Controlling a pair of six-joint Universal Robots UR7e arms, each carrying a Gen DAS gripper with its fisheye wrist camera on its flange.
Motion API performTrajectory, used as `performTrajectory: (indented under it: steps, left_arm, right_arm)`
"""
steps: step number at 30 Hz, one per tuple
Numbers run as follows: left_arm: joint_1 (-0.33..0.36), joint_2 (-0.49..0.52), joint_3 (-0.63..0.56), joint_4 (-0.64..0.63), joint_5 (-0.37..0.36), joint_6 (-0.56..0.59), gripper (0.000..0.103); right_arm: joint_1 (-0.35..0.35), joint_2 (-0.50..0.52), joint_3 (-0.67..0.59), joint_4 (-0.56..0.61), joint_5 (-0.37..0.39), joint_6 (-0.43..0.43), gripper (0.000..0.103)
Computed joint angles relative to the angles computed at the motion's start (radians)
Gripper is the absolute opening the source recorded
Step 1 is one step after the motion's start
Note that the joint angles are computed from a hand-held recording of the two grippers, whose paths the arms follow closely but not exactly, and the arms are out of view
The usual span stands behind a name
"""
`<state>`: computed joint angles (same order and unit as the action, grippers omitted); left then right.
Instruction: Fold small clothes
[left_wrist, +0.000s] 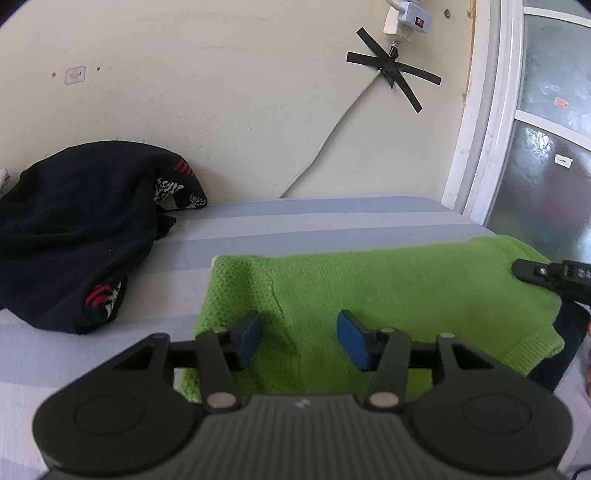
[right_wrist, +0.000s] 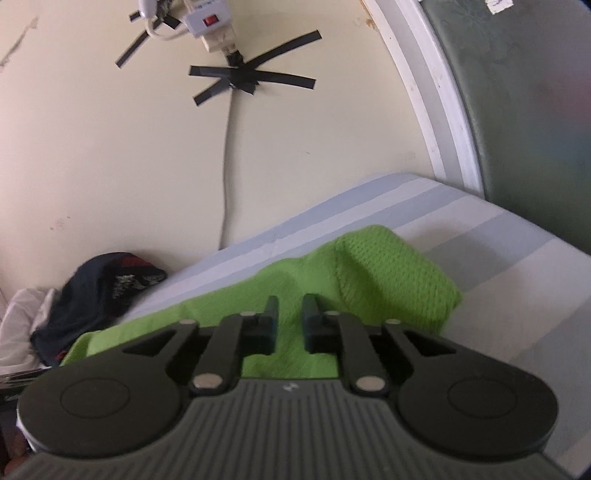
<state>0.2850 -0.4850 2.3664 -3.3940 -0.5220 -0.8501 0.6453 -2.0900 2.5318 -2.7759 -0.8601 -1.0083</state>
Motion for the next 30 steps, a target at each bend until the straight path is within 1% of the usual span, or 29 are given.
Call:
performTrajectory:
  steps: [1, 3, 5, 6, 7, 9, 11, 13, 14, 15, 16, 17, 18, 19, 22, 23, 26, 27, 28, 30]
  left_arm:
    - [-0.001, 0.0, 0.001, -0.001, 0.0, 0.001, 0.05]
    - [-0.004, 0.001, 0.0, -0.001, -0.001, 0.005, 0.053]
    - [-0.005, 0.002, -0.001, 0.002, -0.002, 0.011, 0.057]
    - [-0.006, 0.002, -0.002, 0.006, -0.002, 0.013, 0.057]
    - [-0.007, 0.001, -0.002, 0.01, -0.001, 0.013, 0.058]
    - [-0.009, 0.0, -0.003, 0.018, 0.0, 0.011, 0.058]
    - [-0.01, -0.001, -0.002, 0.02, -0.001, 0.01, 0.059]
    - [-0.011, -0.002, -0.002, 0.025, -0.001, 0.009, 0.06]
    - [-0.011, -0.003, -0.002, 0.024, -0.004, 0.013, 0.065]
    - [-0.011, -0.003, -0.003, 0.022, -0.008, 0.02, 0.068]
    - [-0.012, -0.003, -0.004, 0.022, -0.011, 0.027, 0.079]
    - [-0.014, -0.002, -0.006, 0.022, -0.015, 0.039, 0.088]
    - [-0.017, -0.001, -0.008, 0.035, -0.012, 0.038, 0.091]
    - [-0.021, -0.002, -0.01, 0.056, -0.007, 0.031, 0.094]
    - [-0.023, -0.008, -0.014, 0.092, -0.008, 0.018, 0.102]
    - [-0.022, -0.011, -0.014, 0.098, -0.01, 0.013, 0.103]
    - [-0.022, -0.016, -0.015, 0.121, -0.013, 0.0, 0.103]
    - [-0.022, -0.018, -0.016, 0.131, -0.012, -0.003, 0.103]
    - [-0.023, -0.019, -0.018, 0.143, -0.012, -0.006, 0.103]
    - [-0.023, -0.021, -0.02, 0.159, -0.013, -0.009, 0.103]
  right_arm:
    - [-0.021, -0.026, 0.011, 0.029, 0.02, -0.025, 0.026]
    - [-0.068, -0.091, 0.039, 0.092, 0.061, -0.09, 0.04]
    - [-0.11, -0.153, 0.062, 0.155, 0.095, -0.147, 0.048]
    - [-0.127, -0.177, 0.07, 0.176, 0.107, -0.164, 0.051]
    - [-0.139, -0.193, 0.078, 0.182, 0.115, -0.169, 0.052]
    - [-0.146, -0.2, 0.085, 0.165, 0.112, -0.146, 0.054]
    - [-0.125, -0.172, 0.084, 0.104, 0.077, -0.089, 0.054]
    - [-0.096, -0.144, 0.085, 0.049, 0.037, -0.057, 0.054]
    - [-0.078, -0.134, 0.088, 0.019, 0.012, -0.05, 0.055]
    - [-0.065, -0.128, 0.092, -0.002, -0.005, -0.052, 0.059]
    - [-0.053, -0.124, 0.094, -0.013, -0.019, -0.06, 0.062]
    - [-0.04, -0.121, 0.096, -0.018, -0.033, -0.072, 0.068]
    - [-0.028, -0.115, 0.097, -0.028, -0.047, -0.081, 0.073]
    - [-0.017, -0.11, 0.099, -0.04, -0.062, -0.088, 0.075]
    - [0.036, -0.083, 0.117, -0.125, -0.135, -0.105, 0.084]
    - [0.06, -0.068, 0.126, -0.167, -0.169, -0.114, 0.089]
    - [0.14, 0.002, 0.163, -0.35, -0.287, -0.136, 0.093]
    - [0.155, 0.018, 0.17, -0.388, -0.31, -0.142, 0.095]
    - [0.162, 0.027, 0.173, -0.407, -0.321, -0.145, 0.095]
    - [0.159, 0.026, 0.168, -0.395, -0.319, -0.138, 0.096]
